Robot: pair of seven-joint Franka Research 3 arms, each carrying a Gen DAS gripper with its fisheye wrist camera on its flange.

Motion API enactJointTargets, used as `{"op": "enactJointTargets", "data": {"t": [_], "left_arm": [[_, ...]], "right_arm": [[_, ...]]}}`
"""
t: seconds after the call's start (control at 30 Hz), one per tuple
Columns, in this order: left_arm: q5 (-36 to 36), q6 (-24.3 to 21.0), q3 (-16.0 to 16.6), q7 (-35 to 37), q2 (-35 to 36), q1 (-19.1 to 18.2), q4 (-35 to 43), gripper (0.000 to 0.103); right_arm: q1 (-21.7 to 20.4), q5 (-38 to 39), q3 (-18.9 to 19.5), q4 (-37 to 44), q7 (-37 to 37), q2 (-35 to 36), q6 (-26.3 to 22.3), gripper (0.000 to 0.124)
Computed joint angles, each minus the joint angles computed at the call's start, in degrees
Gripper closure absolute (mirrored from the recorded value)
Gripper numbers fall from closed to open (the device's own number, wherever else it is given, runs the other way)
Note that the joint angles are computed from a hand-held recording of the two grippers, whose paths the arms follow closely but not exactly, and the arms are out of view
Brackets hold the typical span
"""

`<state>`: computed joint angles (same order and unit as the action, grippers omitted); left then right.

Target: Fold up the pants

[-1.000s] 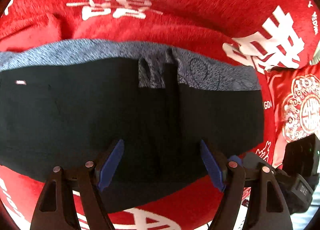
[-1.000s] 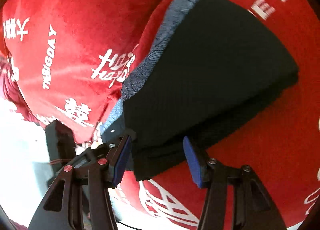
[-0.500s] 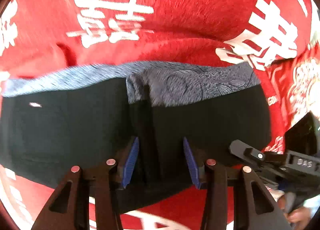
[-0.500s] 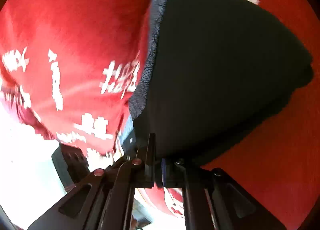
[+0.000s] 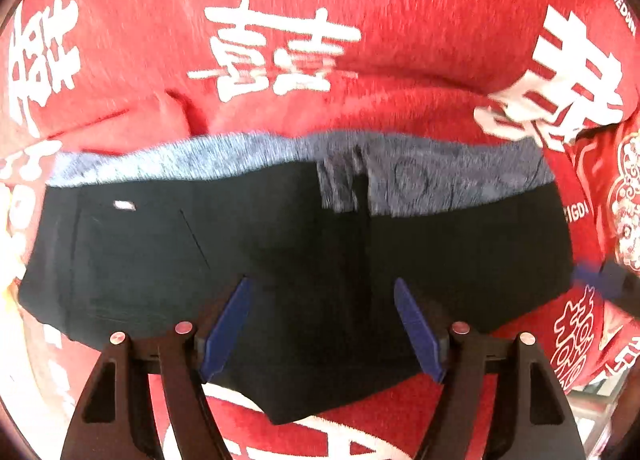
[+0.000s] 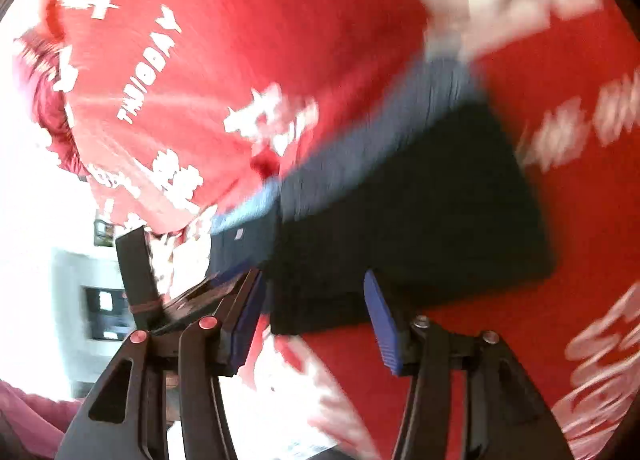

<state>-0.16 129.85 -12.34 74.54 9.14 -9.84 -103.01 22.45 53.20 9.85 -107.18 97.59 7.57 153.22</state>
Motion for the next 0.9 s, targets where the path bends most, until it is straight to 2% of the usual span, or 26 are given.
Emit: {"op": "enactJointTargets", "data": {"t": [0.07, 0.13, 0.17, 0.23, 0.27, 0.3, 0.33, 0.47, 0.5, 0.53, 0.6, 0.67, 0.7, 0.73, 0.8, 0.9], "left_arm": [[1.05, -0.22, -0.05, -0.28, 1.08, -0.34, 2.37, 0.028], [1.88, -0.69, -0.38, -0.47, 3.49, -0.99, 5.75, 0.028], [2.05, -1.19, -0.58, -0.53, 4.71, -1.3, 7.31, 0.028], [2.07, -1.8, -1.09, -0.75, 7.17, -2.02, 10.19, 0.028], [2.23, -1.35, -1.33, -0.91, 8.18, -2.47, 11.11, 0.028], [2.76, -0.83, -1.54, -1.07, 9.59, -3.1, 12.27, 0.028], [3.19, -0.76, -1.58, -1.24, 10.27, -3.47, 12.77, 0.028], [7.53, -2.32, -0.41, -4.68, 12.24, -5.26, 13.49, 0.028], [8.69, -2.75, -0.1, -5.33, 12.29, -5.45, 13.16, 0.028], [7.76, -3.41, -0.39, -4.8, 12.47, -4.79, 12.74, 0.026], [5.3, 0.12, -1.12, -3.64, 10.87, -3.24, 9.34, 0.026], [7.72, -1.86, -0.9, -3.05, 11.25, -4.18, 10.41, 0.026], [8.54, -2.35, -0.79, -3.19, 11.36, -4.53, 10.7, 0.026], [8.71, -2.7, -0.74, -3.51, 11.44, -4.63, 10.94, 0.019], [9.64, -5.93, 0.02, -6.41, 12.19, -5.13, 12.62, 0.006], [7.03, -7.36, -0.02, -9.18, 11.12, -3.87, 11.89, 0.006]], "right_arm": [[0.0, -12.86, -3.19, -0.45, 8.53, -0.38, 1.25, 0.068], [-1.49, -16.76, -4.6, 0.24, 12.8, 1.47, 0.15, 0.068], [-2.45, -15.83, -4.37, 0.64, 12.58, 2.52, -0.33, 0.068], [-5.7, -8.32, -2.74, 2.16, 7.66, 5.79, -2.35, 0.07], [-7.28, -3.64, -1.62, 2.49, 4.41, 7.07, -3.32, 0.075], [-8.58, 0.97, -0.49, 3.5, 1.51, 8.66, -4.67, 0.087], [-9.64, 5.81, 0.59, 3.92, -0.43, 9.77, -5.88, 0.088], [-10.91, 15.54, 1.4, 1.75, -8.86, 7.39, -7.32, 0.091], [-10.23, 13.34, 0.66, 2.21, -8.54, 7.22, -8.26, 0.092], [-9.09, 7.5, -0.66, 3.12, -5.84, 7.41, -9.18, 0.092], [-7.22, -2.97, -2.8, 4.9, 0.24, 8.56, -10.7, 0.092], [-5.95, -10.76, -4.31, 5.82, 6.46, 9.84, -11.76, 0.075], [-5.78, -11.7, -4.29, 5.18, 8.17, 9.85, -10.88, 0.074], [-5.77, -11.8, -4.03, 4.0, 9.09, 9.0, -9.5, 0.072], [-5.67, -14.64, -4.1, 3.66, 10.81, 7.88, -10.89, 0.07], [-4.33, -22.85, -4.92, 4.1, 14.65, 5.73, -14.13, 0.067]]}}
